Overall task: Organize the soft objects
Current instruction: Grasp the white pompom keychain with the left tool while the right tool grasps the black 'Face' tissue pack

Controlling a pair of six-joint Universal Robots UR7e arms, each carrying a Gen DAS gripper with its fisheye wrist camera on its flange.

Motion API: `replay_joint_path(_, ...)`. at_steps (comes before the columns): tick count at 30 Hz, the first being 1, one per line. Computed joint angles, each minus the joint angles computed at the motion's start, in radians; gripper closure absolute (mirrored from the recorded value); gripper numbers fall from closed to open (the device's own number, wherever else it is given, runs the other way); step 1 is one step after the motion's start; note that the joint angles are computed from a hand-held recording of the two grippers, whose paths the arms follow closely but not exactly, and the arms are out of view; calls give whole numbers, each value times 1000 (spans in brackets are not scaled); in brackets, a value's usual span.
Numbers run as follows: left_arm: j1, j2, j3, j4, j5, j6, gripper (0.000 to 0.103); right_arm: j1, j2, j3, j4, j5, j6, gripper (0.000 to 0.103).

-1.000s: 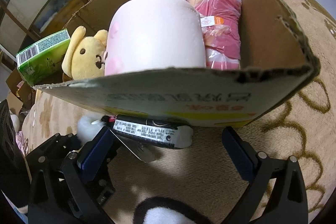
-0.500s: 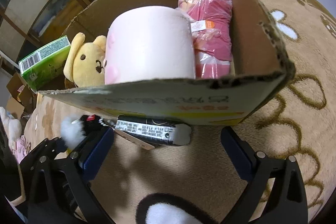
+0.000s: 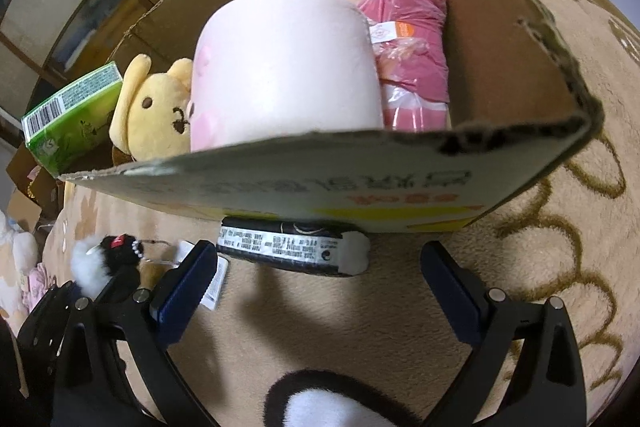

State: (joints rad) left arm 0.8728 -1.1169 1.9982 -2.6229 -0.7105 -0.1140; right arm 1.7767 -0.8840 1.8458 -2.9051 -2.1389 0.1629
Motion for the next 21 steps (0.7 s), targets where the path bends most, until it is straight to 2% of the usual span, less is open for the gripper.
replay_joint_path(5,-3,-18,12,1,6,-32,69,8,-3,3,6,-27,4,3)
replay_joint_path(9,-13,-20,22,-27,18,-25,69,10,-22,22,-4,20,-26,28)
replay_joint_path(16,-22,-34,28,-51,31,-20,69,26,-46,58,-31,-13,-36,31)
replay_joint_path(17,-26,-38,31,-60,37,-18,69,28,-54,68,-40,-13,-35,44)
replay_joint_path(18,-25,-40,31,-69,38,-12,69,30,-63,75,-43,-11,-37,67)
replay_joint_path(20,-31,-50,35,-80,42,-11,69,32,-88,89,-39,7,-39,73)
replay_joint_path(21,-31,-50,37,-90,43,-7,69,35,-97,98,-48,12,-44,82)
